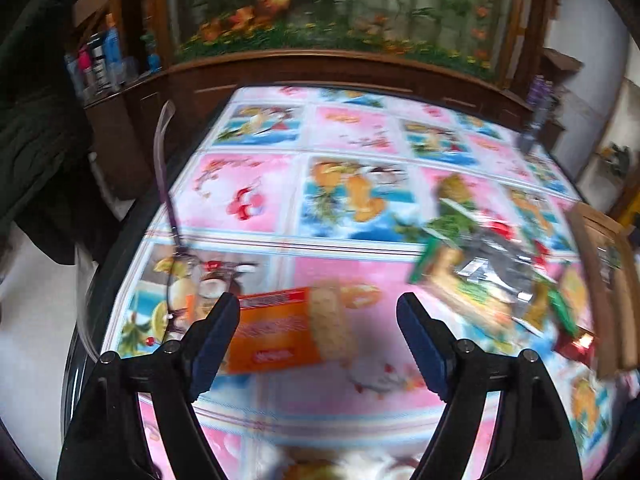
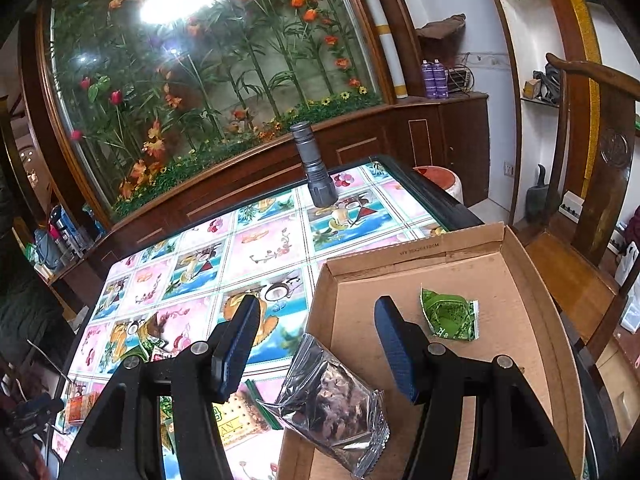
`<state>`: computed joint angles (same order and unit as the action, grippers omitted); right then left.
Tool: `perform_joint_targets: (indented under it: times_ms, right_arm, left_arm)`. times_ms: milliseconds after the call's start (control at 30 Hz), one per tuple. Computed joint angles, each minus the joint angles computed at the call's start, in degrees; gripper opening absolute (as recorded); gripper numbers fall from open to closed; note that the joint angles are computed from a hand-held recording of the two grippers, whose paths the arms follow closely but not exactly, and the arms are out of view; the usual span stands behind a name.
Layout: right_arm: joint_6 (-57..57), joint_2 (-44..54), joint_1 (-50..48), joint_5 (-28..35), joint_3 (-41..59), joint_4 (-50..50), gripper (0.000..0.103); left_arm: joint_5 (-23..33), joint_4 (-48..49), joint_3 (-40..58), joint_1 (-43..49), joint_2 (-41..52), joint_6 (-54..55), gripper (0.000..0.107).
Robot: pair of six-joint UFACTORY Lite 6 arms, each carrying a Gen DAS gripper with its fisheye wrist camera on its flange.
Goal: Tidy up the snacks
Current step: 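Move the left tool back over the table toward the orange cracker pack, then grasp the orange cracker pack with the left tool while the right tool grasps a red candy wrapper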
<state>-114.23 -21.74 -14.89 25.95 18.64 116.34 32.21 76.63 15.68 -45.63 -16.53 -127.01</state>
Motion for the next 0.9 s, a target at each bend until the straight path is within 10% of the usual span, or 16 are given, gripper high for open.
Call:
perform_joint_targets:
  times_ms: [267, 600, 700, 900]
  right_arm:
    - [-4.51, 0.38, 2.12, -1.61, -0.20, 4.69, 0.063]
    - [-1.42, 0.15, 1.83, -1.86, -0.02, 1.94, 0.063]
    - [-0.59, 0.49, 1.49, -1.43, 0.15, 1.47, 0.064]
    - [-0.61, 1.11, 1.20, -1.10, 0.51, 1.13, 0.063]
  left_arm:
    - [-4.16, 17.20, 3.39, 8.97, 15.31, -11.17, 0.081]
    - [-5.45, 9.01, 4.78, -15.65, 14.69, -10.97, 0.094]
    - [4.55, -0.59, 6.85, -20.13, 13.45, -1.08, 0.094]
    - [0.11, 6.18, 6.31, 1.62, 12.89, 4.45, 0.094]
